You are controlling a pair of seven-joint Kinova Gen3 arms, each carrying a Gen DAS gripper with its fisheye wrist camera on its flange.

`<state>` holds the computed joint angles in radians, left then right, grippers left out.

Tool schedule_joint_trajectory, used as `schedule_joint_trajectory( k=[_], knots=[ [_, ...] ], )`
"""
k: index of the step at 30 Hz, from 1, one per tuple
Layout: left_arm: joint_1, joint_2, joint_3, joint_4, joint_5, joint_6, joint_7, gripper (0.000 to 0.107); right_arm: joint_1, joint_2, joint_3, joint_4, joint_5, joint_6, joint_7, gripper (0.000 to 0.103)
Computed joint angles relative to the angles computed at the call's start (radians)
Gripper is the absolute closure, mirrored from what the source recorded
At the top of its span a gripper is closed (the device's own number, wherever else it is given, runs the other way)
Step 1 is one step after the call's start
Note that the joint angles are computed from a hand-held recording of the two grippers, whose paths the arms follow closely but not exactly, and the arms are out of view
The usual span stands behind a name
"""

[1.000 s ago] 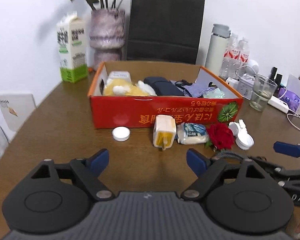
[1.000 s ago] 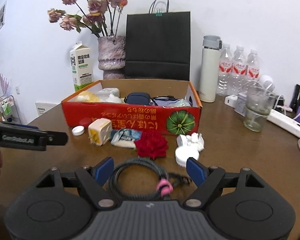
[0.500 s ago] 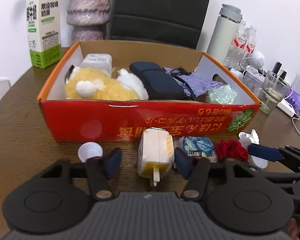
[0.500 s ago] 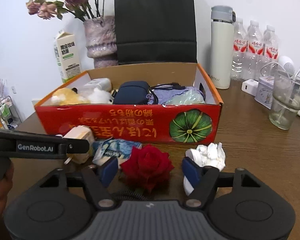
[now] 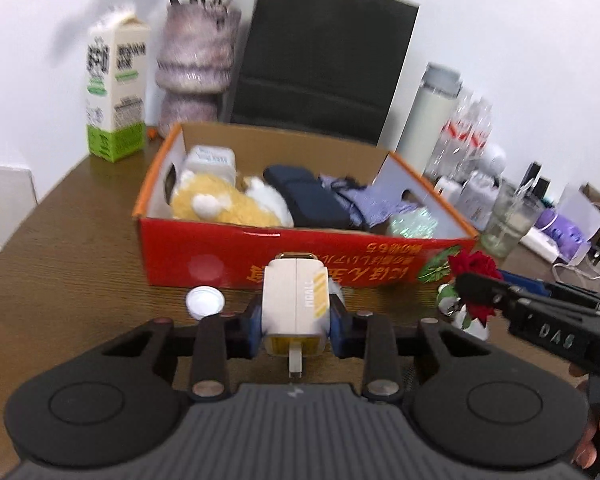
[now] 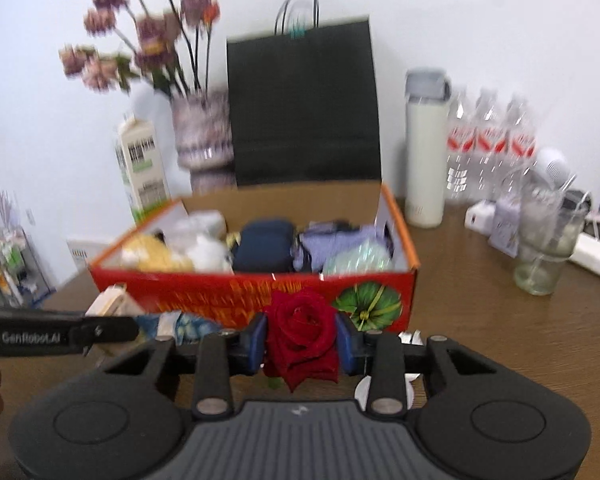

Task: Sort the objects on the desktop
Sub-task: 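Grasp the white plug adapter with the left gripper while the right gripper grasps the red rose, then lift both held items and carry them toward the cardboard box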

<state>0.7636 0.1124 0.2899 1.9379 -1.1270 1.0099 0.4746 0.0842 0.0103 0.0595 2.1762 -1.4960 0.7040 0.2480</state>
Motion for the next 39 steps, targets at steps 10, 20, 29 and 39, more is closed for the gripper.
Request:
schedule_joint_trajectory(
  k=[10, 20, 29, 39],
  knots=[
    [0.197, 0.01, 0.128, 0.033, 0.129, 0.22, 0.195, 0.075, 0.08, -0.185, 0.128, 0.142, 0.213, 0.232, -0.027, 0.069],
    [0.372, 0.106, 0.106, -0.043, 0.211, 0.407, 0.227, 0.07, 0.082, -0.304, 0.243, 0.241, 0.423, 0.264, -0.003, 0.068],
    [0.412, 0.075, 0.1, -0.013, 0.201, 0.445, 0.295, 0.049, 0.086, -0.342, 0.33, 0.237, 0.477, 0.299, -0.004, 0.068],
    [0.365, 0.051, 0.125, 0.03, 0.221, 0.402, 0.321, 0.073, 0.068, -0.34, 0.31, 0.245, 0.473, 0.287, 0.004, 0.068]
  ],
)
